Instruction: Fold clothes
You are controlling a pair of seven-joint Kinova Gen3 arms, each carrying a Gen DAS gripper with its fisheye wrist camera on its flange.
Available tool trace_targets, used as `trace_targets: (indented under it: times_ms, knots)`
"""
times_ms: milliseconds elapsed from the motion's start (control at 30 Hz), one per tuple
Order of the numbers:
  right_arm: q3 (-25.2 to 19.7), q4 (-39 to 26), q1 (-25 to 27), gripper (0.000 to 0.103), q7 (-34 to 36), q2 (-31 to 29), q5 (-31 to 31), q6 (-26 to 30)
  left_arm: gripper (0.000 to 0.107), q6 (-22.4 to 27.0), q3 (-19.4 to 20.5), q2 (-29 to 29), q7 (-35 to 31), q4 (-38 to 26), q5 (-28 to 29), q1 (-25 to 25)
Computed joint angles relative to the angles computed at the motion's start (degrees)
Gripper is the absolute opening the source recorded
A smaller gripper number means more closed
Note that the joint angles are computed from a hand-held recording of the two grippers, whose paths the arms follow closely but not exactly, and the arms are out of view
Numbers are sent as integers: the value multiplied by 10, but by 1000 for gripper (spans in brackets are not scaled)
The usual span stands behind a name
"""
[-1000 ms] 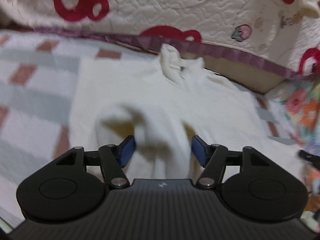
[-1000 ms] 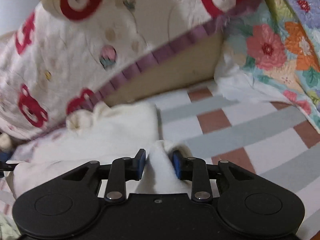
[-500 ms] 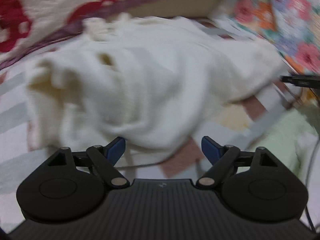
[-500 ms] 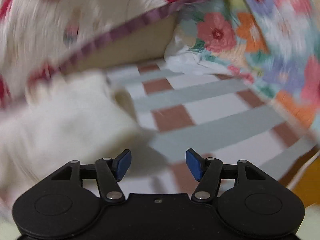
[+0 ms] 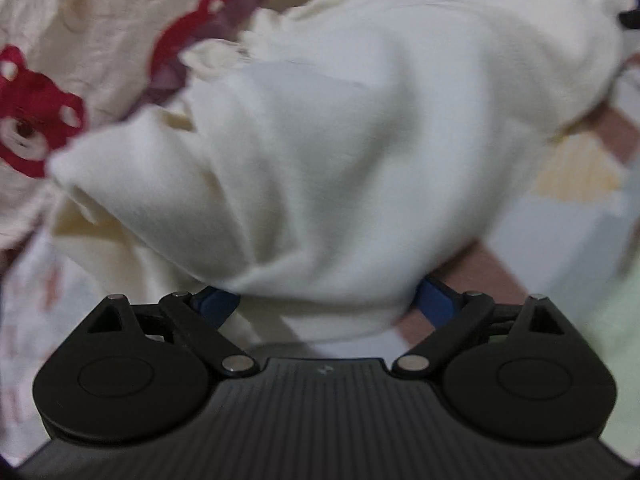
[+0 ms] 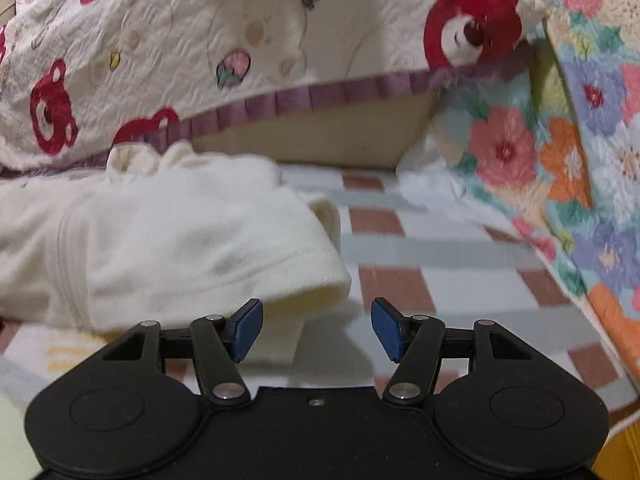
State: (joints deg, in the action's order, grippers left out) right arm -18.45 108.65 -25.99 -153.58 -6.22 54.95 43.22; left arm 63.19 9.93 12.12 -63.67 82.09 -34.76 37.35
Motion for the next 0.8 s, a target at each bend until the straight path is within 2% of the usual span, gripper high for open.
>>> trace_targets:
  times_ms: [67, 100, 133, 167, 200, 300, 367, 433, 500, 600, 667, 700, 800]
  knots:
    - [-18, -26, -3, 62, 47, 30, 37, 29, 88, 1, 10, -5, 6, -11, -20, -4]
    - [-12, -36, -10, 55, 70, 38, 42, 30, 81, -13, 16, -11, 3, -9, -26, -13]
    - [6, -51, -21, 41, 93, 46, 37, 21, 77, -32, 11, -18, 6, -3, -34, -12]
    - [23, -66, -22, 32, 107, 56, 23, 3, 70, -42, -4, -23, 4, -4, -37, 0]
    - [31, -83, -14, 19, 112, 65, 0, -11, 67, -50, -16, -25, -2, -7, -44, 8]
    - [58, -113, 0, 19, 77, 73, -68, -42, 63, -82, -33, -28, -3, -9, -78, 15]
    - [76, -106, 8, 19, 31, 67, -98, -74, 62, -107, -54, -25, 18, -11, -87, 16]
    - [85, -88, 18, 21, -16, 58, -109, -112, 64, -146, -97, -24, 49, -6, -72, 24]
    - [83, -72, 28, 22, -62, 58, -93, -142, 65, -186, -118, -23, 69, 1, -31, 5]
    - [86, -74, 22, 29, -132, 69, -47, -141, 66, -256, -106, -32, 78, 32, 39, -60]
    - [90, -53, 32, 32, -179, 48, -55, -176, 66, -302, -83, -47, 88, 69, 85, -112]
    - [91, -38, 41, 36, -202, 35, -62, -200, 66, -325, -71, -50, 89, 87, 109, -137]
    - [63, 9, 66, 38, -235, 4, -32, -225, 66, -350, -58, -56, 45, 106, 178, -175]
